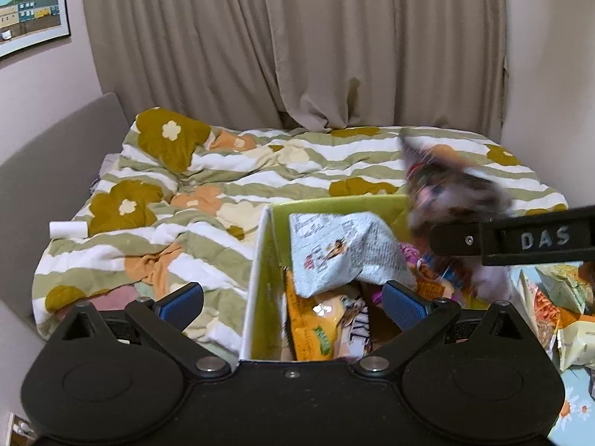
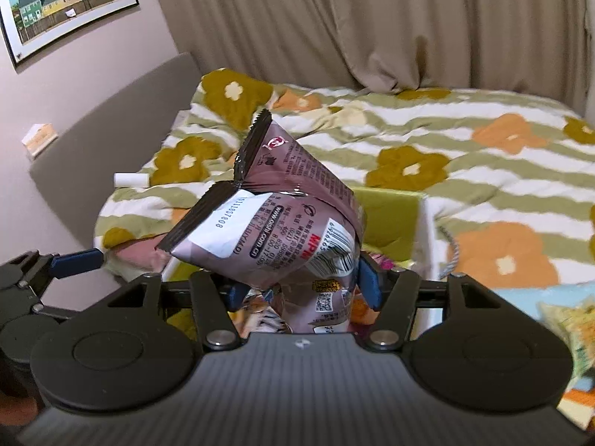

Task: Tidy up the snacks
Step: 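Carry the white bag and brown bag over the box and release both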

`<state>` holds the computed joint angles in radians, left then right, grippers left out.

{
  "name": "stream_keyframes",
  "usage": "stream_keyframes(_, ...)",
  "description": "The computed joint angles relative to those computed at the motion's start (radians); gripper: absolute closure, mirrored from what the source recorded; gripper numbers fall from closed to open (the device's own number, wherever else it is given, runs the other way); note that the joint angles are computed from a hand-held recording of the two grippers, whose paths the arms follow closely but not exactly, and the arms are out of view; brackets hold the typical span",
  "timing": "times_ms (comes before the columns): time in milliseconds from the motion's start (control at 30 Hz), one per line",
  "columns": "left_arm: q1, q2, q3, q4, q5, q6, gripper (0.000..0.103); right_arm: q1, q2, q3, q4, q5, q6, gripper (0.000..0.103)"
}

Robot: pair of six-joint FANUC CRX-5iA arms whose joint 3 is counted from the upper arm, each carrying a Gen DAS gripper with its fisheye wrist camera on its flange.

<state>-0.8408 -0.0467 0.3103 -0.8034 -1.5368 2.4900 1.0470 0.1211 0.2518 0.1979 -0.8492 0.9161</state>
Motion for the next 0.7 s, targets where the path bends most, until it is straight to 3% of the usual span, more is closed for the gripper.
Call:
stream_keyframes(33,-0.001,-0.004,-0.006,0.002,-0.004,0.007,0.0,-0.004,-0.002,-0.001,-0.021,0.007,0.0,0.006)
stream_keyframes(67,-0.002,-0.007,-0.011,0.005,-0.006,0.013,0.0,-0.006,-0.008,-0.008,-0.036,0.02,-0.006,0.0)
stream_keyframes(333,-0.026,-0.009,-0.024,0.009,-0.034,0.053,0.0,-0.001,-0.04,-0.047,-0.036,0.012,-0.05,0.0)
stream_keyframes(700,-0.086,-0.021,0.007,-0.047,-0.061,0.062,0.0,0.048,-0.111,-0.128,0.127,0.026,-0.173,0.0)
